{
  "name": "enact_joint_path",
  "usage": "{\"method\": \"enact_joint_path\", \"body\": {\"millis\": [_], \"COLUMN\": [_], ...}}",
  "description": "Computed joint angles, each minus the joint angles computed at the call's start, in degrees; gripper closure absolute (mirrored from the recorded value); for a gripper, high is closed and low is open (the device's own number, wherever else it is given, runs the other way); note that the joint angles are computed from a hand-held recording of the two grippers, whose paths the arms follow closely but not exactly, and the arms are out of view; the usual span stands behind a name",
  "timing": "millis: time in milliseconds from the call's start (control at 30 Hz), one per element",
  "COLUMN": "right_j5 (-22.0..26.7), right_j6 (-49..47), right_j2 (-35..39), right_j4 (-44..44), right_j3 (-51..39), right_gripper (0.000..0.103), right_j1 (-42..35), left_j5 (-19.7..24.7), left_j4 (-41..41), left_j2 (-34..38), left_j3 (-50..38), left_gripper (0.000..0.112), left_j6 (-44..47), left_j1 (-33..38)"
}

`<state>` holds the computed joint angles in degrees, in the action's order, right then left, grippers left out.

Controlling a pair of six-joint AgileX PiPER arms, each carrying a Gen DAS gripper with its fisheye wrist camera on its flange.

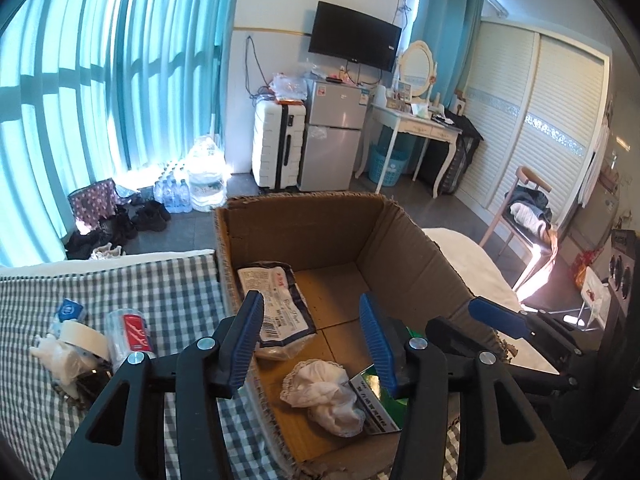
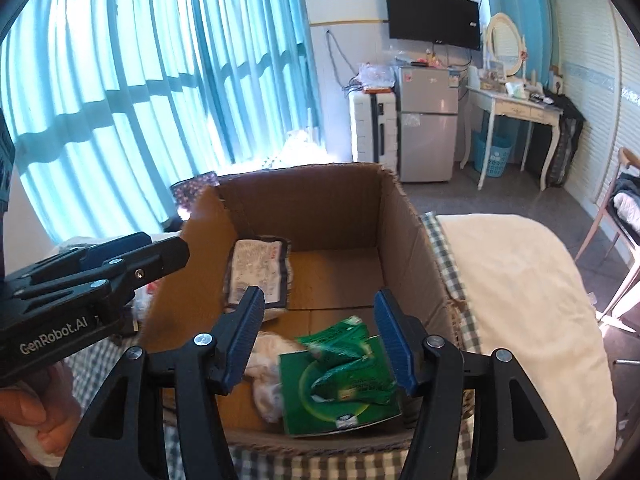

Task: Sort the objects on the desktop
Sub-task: 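Withdraw both grippers from the box and move them toward the pile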

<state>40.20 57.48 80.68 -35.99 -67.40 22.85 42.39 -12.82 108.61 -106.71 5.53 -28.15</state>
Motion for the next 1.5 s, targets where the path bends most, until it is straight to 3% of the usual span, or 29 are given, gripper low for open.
{"method": "enact_joint_path", "body": {"millis": [167,433,933,1267,1500], "right_j5": [3.56,4.6,4.56,5.94,6.43], "right_j6": [3.71,7.78,12.46,13.59,13.23], "right_j2": [-0.34,-0.09,1.91,7.17,12.56], "right_j4": [-5.18,-9.39,-12.76,-15.13,-15.98], "right_j3": [-2.38,-4.33,-8.45,-15.18,-21.3], "right_gripper": [0.046,0.043,0.037,0.031,0.025], "right_j1": [4.0,7.88,12.38,16.61,18.69], "left_j5": [-1.37,-1.55,-3.62,-3.32,-3.48], "left_j4": [0.23,-1.05,-2.19,-6.13,-7.9], "left_j2": [-3.18,-7.75,-15.61,-18.2,-18.58], "left_j3": [3.06,6.27,12.54,14.66,15.15], "left_gripper": [0.059,0.058,0.037,0.02,0.014], "left_j6": [0.42,2.23,4.38,9.12,11.4], "left_j1": [1.3,4.46,12.69,21.79,27.0]}}
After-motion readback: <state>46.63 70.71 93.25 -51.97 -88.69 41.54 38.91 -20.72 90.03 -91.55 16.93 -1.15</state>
